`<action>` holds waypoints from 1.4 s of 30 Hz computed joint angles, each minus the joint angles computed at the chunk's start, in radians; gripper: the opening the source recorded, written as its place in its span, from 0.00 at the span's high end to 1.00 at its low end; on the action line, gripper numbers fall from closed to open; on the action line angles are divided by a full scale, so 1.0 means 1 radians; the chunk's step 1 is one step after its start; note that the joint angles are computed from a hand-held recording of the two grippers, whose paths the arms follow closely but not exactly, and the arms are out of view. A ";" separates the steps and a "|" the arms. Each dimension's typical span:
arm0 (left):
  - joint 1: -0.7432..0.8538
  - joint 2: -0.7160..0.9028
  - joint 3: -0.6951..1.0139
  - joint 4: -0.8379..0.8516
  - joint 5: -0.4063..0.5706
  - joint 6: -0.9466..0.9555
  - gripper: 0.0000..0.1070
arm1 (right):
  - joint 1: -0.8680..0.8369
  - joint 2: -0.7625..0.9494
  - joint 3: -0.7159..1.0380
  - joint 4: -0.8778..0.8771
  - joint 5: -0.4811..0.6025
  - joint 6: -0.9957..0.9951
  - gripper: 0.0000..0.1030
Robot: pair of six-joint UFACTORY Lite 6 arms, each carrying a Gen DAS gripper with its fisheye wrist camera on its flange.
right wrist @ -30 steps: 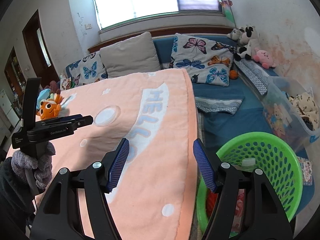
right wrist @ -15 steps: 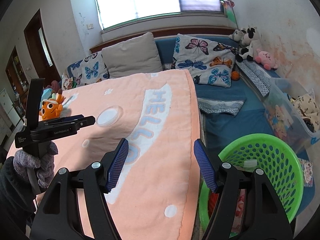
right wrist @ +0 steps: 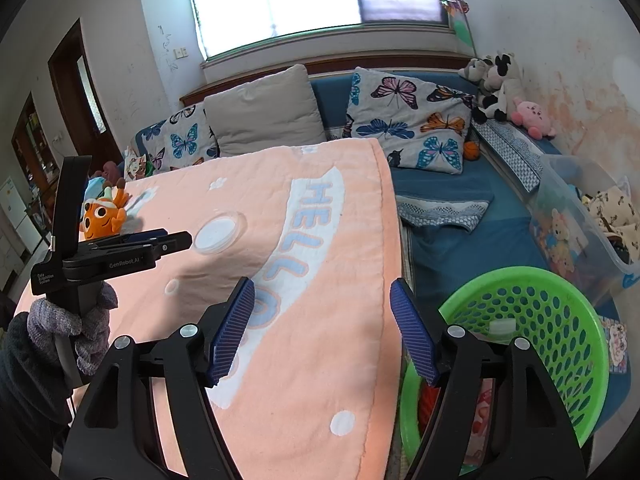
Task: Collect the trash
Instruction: 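Move the open left gripper toward the clear round plastic tub, then close the left gripper on the rim of the clear plastic tub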
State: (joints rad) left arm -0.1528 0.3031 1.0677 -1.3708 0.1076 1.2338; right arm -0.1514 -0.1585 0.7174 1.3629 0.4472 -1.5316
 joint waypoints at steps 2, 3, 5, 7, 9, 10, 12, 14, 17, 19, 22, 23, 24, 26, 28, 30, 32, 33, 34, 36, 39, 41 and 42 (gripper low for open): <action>0.003 0.001 0.001 0.001 0.001 0.001 0.45 | 0.003 0.000 0.000 0.000 -0.002 0.001 0.30; 0.004 0.002 0.003 0.006 0.001 -0.004 0.45 | 0.003 0.000 0.000 0.001 0.000 0.001 0.30; 0.010 0.006 0.006 0.008 0.004 -0.003 0.45 | 0.009 0.004 0.002 0.003 -0.004 0.003 0.30; 0.012 0.007 0.007 0.012 0.005 -0.007 0.44 | 0.016 0.004 0.002 0.005 -0.007 0.004 0.30; 0.016 0.008 0.007 0.002 0.004 0.004 0.44 | 0.020 0.010 0.007 0.007 -0.009 0.004 0.29; 0.015 0.010 0.008 -0.006 0.003 0.009 0.44 | 0.020 0.010 0.007 0.008 -0.010 0.004 0.29; 0.018 0.013 0.009 -0.017 0.003 0.021 0.44 | 0.021 0.010 0.007 0.010 -0.011 0.003 0.29; 0.017 0.017 0.013 -0.013 0.000 0.013 0.44 | 0.020 0.011 0.007 0.008 -0.010 0.004 0.29; 0.024 0.025 0.019 -0.011 0.003 0.014 0.44 | 0.023 0.016 0.010 0.010 -0.011 0.004 0.29; 0.028 0.031 0.023 -0.010 0.005 0.015 0.44 | 0.033 0.021 0.012 0.018 -0.020 0.001 0.29; 0.032 0.038 0.030 -0.004 0.004 0.008 0.44 | 0.035 0.025 0.012 0.024 -0.020 -0.005 0.28; 0.034 0.041 0.032 -0.003 0.006 0.007 0.44 | 0.042 0.026 0.013 0.026 -0.026 -0.003 0.28; 0.036 0.044 0.034 -0.003 0.006 0.008 0.44 | 0.042 0.032 0.013 0.035 -0.026 -0.015 0.28; 0.041 0.051 0.038 -0.009 0.009 0.017 0.44 | 0.042 0.036 0.015 0.038 -0.025 -0.017 0.28; 0.049 0.058 0.043 -0.017 0.012 0.031 0.44 | 0.048 0.046 0.021 0.048 -0.028 -0.024 0.28; 0.055 0.065 0.048 -0.022 0.016 0.037 0.44 | 0.056 0.051 0.021 0.056 -0.035 -0.029 0.28; 0.061 0.072 0.053 -0.020 0.019 0.036 0.44 | 0.055 0.063 0.031 0.056 -0.031 -0.030 0.28; 0.065 0.076 0.058 -0.018 0.020 0.036 0.44 | 0.056 0.070 0.035 0.057 -0.032 -0.032 0.28; 0.066 0.079 0.059 -0.025 0.020 0.044 0.44 | 0.061 0.076 0.039 0.061 -0.036 -0.033 0.28; 0.073 0.088 0.068 -0.025 0.023 0.046 0.43 | 0.062 0.091 0.049 0.067 -0.035 -0.040 0.28; 0.085 0.102 0.082 -0.032 0.028 0.057 0.41 | 0.069 0.111 0.058 0.081 -0.039 -0.050 0.27; 0.094 0.114 0.092 -0.031 0.032 0.059 0.41 | 0.074 0.123 0.066 0.083 -0.041 -0.050 0.27; 0.097 0.121 0.098 -0.032 0.033 0.062 0.41 | 0.075 0.129 0.069 0.089 -0.041 -0.056 0.27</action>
State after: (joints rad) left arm -0.0556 0.4242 1.1657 -1.4027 0.1402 1.2959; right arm -0.0759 -0.0290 0.7861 1.4516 0.4062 -1.5871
